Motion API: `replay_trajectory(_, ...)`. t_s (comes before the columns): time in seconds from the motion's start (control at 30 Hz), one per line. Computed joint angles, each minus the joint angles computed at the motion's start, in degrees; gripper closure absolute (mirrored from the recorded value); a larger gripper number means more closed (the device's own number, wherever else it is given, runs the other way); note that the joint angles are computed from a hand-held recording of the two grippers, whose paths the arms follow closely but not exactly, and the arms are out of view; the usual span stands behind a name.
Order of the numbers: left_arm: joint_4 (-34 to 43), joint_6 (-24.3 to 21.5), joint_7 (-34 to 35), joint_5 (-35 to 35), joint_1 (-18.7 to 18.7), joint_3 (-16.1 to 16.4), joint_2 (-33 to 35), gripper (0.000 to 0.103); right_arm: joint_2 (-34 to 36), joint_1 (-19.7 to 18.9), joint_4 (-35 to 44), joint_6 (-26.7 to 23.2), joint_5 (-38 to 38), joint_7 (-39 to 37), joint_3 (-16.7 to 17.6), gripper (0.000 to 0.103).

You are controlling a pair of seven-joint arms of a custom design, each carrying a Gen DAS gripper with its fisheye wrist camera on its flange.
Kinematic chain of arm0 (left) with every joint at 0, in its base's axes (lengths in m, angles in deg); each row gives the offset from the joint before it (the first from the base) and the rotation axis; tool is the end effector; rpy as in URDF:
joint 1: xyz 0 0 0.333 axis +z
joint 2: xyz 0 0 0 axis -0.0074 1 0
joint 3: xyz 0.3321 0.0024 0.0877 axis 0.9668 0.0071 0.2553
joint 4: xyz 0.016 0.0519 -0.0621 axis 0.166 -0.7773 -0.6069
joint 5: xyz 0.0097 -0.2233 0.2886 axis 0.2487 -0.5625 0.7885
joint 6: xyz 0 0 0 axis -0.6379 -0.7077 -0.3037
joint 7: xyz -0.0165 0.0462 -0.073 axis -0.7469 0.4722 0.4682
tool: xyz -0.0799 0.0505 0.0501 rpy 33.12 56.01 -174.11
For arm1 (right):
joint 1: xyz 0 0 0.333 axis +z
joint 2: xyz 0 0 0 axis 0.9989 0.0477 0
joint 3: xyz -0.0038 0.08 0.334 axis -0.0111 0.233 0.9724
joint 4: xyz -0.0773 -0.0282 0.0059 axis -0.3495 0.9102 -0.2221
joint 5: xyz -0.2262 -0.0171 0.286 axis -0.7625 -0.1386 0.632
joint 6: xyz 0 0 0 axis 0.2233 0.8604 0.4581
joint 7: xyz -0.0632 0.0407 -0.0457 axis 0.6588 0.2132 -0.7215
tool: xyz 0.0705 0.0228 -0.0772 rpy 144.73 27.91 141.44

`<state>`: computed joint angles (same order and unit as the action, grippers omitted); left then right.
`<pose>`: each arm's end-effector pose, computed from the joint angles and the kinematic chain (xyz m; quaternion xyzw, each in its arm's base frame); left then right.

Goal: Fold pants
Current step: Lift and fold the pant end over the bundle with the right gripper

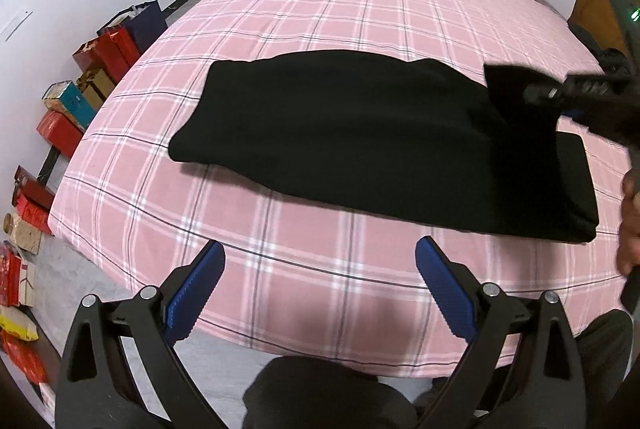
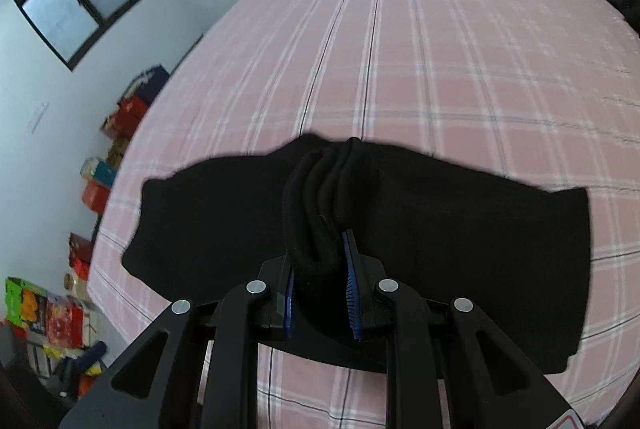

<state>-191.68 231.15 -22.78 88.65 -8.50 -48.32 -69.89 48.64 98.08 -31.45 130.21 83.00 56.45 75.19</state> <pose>0.5112 -0.1682 0.3996 -0.8252 0.5159 -0.1087 0.2027 0.7121 0.1680 0.3855 -0.7932 0.5487 0.0088 0.2641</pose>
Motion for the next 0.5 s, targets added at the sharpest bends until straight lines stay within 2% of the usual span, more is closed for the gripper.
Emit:
replay_trajectory(0.2,-1.21,1.84,0.69,-0.03,1.02,0.57,-0.05,0.009,2.59,1.99,-0.39,0.14,-2.45,1.46,-0.67,0.083)
replay_trajectory(0.3,-1.59,2.62,0.85,-0.24,1.46,0.77,-0.13,0.009,3.90,2.65,-0.14,-0.98,-3.80,1.17,-0.70,0.073)
replay_trajectory(0.4,-2.05,3.35,0.70,-0.53,1.92,1.01,-0.35,0.009,4.01,1.72,-0.61,-3.26,-2.92,-0.78,0.51,0.046)
replay_trajectory(0.47,-2.37,3.46,0.50,-0.55,2.18,1.14,-0.73,0.009,1.44,0.19,-3.45,-3.27,-0.77,-3.47,1.54,0.046)
replay_trajectory(0.5,-2.52,3.39,0.26,-0.30,2.25,1.18,-1.01,0.009,-0.24,-0.61,-5.52,-1.70,0.86,-5.24,1.89,0.046)
